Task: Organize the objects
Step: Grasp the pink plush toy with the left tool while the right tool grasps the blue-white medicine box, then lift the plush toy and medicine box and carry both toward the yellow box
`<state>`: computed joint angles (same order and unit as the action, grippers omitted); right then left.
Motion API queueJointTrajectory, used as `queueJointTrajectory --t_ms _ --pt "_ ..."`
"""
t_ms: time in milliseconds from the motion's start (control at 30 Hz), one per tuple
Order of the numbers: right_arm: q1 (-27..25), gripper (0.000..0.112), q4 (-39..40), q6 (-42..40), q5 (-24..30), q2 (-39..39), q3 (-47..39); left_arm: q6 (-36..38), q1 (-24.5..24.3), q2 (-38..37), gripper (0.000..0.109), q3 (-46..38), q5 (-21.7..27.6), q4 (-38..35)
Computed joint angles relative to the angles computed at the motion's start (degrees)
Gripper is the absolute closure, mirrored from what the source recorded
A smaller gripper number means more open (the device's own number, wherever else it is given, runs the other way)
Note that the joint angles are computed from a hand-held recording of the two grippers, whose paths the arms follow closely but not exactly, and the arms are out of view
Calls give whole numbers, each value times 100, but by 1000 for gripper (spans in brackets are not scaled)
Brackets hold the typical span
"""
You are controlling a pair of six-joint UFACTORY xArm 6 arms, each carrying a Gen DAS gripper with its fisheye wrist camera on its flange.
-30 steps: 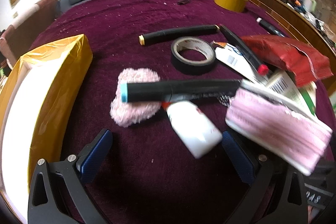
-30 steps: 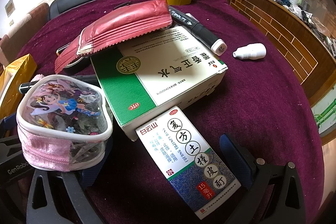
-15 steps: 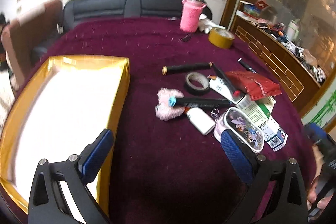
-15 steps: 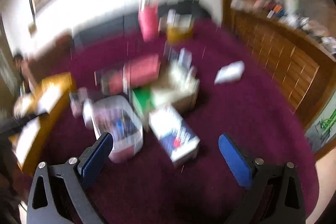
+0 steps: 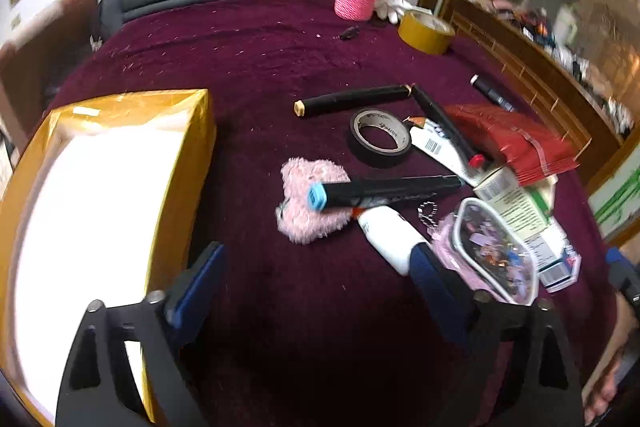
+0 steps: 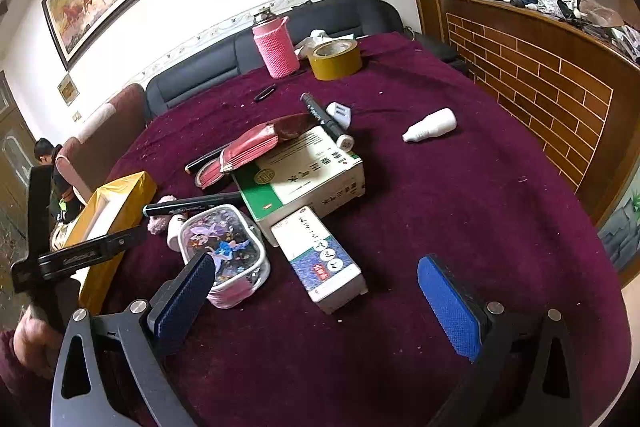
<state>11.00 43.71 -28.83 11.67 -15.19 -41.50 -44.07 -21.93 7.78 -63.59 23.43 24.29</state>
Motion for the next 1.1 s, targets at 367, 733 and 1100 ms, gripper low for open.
queueJointTrajectory --t_ms 367,733,1100 --pt "-259 9 664 -325 223 149 -70 276 83 917 36 -1119 751 175" --pt "-283 9 481 -198 204 292 -140 163 83 1133 76 -1269 459 76" --pt "-89 9 -1555 408 382 675 -548 481 120 -473 77 679 -871 -937"
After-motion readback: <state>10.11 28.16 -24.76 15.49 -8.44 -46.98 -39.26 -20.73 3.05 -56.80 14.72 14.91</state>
